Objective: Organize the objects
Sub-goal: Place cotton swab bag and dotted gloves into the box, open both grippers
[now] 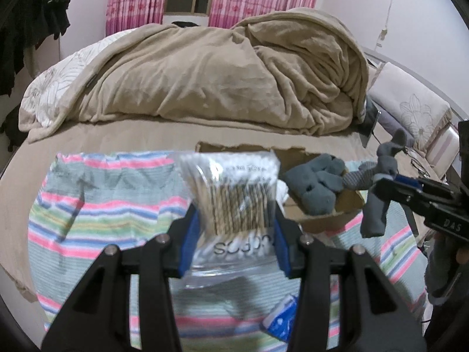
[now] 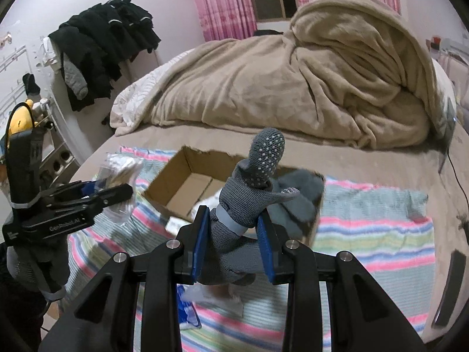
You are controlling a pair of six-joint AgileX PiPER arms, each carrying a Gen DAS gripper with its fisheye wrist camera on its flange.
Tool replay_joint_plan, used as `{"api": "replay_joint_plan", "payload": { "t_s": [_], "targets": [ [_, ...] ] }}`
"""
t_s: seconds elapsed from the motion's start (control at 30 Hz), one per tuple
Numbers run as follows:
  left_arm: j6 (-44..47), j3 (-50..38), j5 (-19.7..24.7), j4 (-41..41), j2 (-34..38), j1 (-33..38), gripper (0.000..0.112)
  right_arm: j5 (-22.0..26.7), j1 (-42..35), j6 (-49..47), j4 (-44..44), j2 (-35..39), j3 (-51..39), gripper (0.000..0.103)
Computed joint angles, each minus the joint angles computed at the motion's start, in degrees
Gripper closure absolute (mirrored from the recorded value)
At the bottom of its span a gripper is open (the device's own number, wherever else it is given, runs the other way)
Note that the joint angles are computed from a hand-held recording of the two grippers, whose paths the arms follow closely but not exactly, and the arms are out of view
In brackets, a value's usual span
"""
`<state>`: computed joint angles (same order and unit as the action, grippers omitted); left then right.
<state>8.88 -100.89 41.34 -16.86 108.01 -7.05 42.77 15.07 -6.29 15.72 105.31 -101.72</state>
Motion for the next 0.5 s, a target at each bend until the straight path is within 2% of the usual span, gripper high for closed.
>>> {"api": "replay_joint_plan", "payload": {
  "t_s": [0.27,0.5],
  "targets": [
    [-0.79,-9.77,3.11,1.02,6.82,-0.26,0.066,2.82,-0.19,-0.57,0.71,6.68,-9.40,0.069],
    [-1.09,-15.08,3.69,2.05,11.81,-0.67,0.066,4.46,0.55,1.72,-3.05,12.83,-17.42,0.069]
  ]
}}
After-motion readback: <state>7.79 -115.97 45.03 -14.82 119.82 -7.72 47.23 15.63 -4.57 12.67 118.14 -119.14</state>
